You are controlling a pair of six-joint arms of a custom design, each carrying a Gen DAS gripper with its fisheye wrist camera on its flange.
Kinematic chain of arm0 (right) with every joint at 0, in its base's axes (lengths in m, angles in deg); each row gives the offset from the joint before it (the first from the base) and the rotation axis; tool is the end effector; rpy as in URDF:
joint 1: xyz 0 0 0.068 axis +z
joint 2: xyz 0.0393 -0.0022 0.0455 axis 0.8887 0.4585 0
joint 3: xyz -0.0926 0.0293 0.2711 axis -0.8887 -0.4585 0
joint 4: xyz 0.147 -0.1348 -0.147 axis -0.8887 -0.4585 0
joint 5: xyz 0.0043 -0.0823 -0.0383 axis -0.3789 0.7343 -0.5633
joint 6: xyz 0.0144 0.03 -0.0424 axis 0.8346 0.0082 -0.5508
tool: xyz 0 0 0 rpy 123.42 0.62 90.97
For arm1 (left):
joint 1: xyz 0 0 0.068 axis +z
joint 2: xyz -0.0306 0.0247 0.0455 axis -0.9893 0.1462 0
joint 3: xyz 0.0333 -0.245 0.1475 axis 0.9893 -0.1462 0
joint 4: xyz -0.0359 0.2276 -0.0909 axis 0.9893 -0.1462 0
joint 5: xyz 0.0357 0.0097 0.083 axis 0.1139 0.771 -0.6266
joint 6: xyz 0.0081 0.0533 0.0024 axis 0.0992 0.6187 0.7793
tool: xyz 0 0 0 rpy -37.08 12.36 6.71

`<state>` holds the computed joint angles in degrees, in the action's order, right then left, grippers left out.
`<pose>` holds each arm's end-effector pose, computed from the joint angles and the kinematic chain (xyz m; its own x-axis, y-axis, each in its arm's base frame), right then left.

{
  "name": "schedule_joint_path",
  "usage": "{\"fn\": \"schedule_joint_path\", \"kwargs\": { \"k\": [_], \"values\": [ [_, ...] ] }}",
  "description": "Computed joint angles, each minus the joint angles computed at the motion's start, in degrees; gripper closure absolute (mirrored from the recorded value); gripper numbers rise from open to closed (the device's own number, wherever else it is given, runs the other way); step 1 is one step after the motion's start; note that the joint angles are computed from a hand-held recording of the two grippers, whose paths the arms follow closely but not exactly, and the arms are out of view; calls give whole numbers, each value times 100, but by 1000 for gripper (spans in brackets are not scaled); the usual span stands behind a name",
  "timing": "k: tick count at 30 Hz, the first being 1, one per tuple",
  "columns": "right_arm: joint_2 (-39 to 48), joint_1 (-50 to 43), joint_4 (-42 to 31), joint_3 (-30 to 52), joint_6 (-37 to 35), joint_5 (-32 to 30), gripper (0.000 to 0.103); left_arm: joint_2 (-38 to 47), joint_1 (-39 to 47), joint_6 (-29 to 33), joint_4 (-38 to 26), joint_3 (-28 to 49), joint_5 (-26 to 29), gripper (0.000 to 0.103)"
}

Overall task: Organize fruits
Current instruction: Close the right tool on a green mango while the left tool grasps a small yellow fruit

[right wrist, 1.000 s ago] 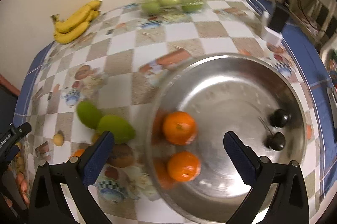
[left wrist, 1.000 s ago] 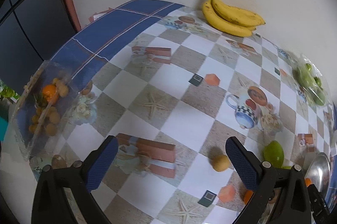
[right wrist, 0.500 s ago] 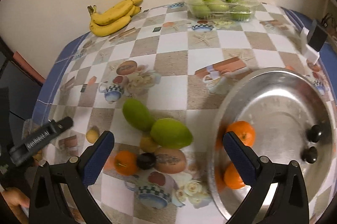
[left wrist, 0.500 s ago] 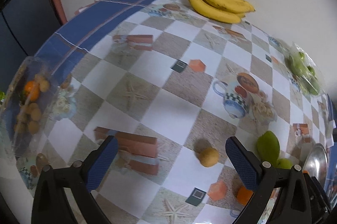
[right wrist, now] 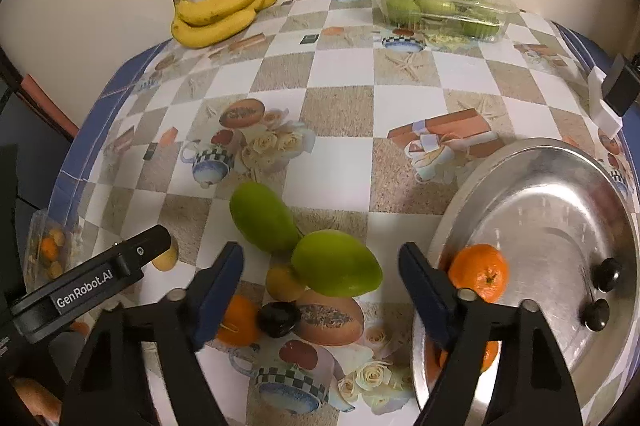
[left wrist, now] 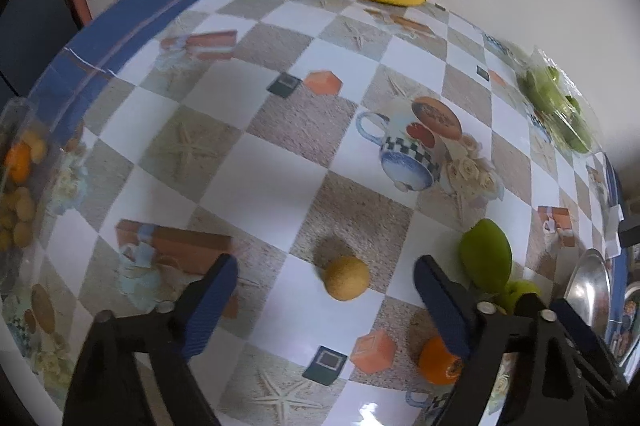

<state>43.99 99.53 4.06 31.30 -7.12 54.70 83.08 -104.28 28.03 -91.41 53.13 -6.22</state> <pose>0.2880 0.2105 0.0730 -0.9098 0.0232 -0.4144 -0.0485 0.9857 0.1617 0.2967 -0.1201 0.0755 -0.8775 -0.3622 -0.3142 -0.3273 0.9313 -0.1596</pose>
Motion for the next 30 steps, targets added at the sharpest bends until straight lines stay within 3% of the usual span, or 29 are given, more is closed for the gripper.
{"fn": "schedule_joint_path", "kwargs": {
  "k": [6,8,14,18,24,30],
  "values": [
    [141,-53,21,37,58,-43,29,161,-5,5,28,96,191,31],
    [169,-76,55,32,76,-37,36,236,-13,-4,27,157,262,32],
    [319,-39,-72,188,27,9,41,315,-6,-49,100,137,365,43],
    [334,-51,-138,213,68,95,48,308,13,-95,184,94,403,56],
    [325,-47,-152,208,62,94,49,246,39,-98,193,13,407,75],
    [290,-66,-118,158,48,40,49,239,12,-102,202,39,364,75]
  ]
}}
